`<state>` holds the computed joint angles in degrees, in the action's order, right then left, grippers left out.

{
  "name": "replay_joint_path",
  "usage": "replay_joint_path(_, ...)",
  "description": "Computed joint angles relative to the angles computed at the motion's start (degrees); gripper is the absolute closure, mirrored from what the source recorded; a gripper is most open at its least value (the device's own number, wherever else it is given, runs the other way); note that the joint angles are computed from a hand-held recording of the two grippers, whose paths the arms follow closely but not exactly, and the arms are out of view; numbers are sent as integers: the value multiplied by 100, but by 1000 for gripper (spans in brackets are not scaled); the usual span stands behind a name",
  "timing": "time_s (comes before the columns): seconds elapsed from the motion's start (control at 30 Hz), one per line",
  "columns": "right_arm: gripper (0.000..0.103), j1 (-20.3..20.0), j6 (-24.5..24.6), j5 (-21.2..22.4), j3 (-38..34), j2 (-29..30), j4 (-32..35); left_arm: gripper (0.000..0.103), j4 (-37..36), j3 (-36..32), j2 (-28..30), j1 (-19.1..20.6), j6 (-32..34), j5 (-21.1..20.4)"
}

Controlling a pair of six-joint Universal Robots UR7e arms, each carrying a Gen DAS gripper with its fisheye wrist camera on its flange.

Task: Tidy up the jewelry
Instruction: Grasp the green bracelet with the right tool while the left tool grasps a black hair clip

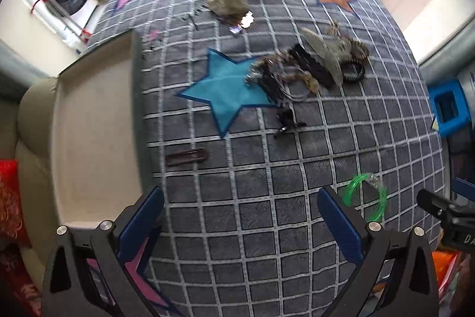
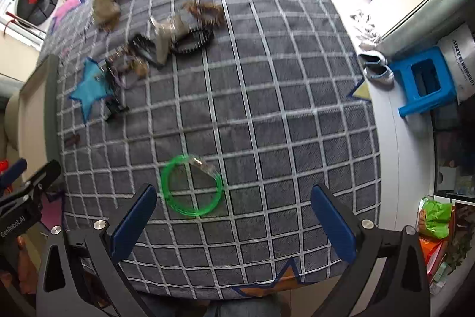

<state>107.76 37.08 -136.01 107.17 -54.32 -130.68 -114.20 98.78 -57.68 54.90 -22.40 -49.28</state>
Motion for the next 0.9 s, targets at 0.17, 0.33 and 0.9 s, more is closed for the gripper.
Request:
replay_joint_path(0.17, 0, -202, -17, 86, 163, 106, -66, 5, -175, -39, 323, 100, 260, 27)
replay_joint_path(0.33, 0, -397, -55, 167, 287, 238, -284, 14, -486, -151, 645, 221, 617, -7)
replay_joint_path(0.9, 20, -628, -396, -76, 521, 711, -1456, 32, -1528, -456, 1468, 340, 1382, -35)
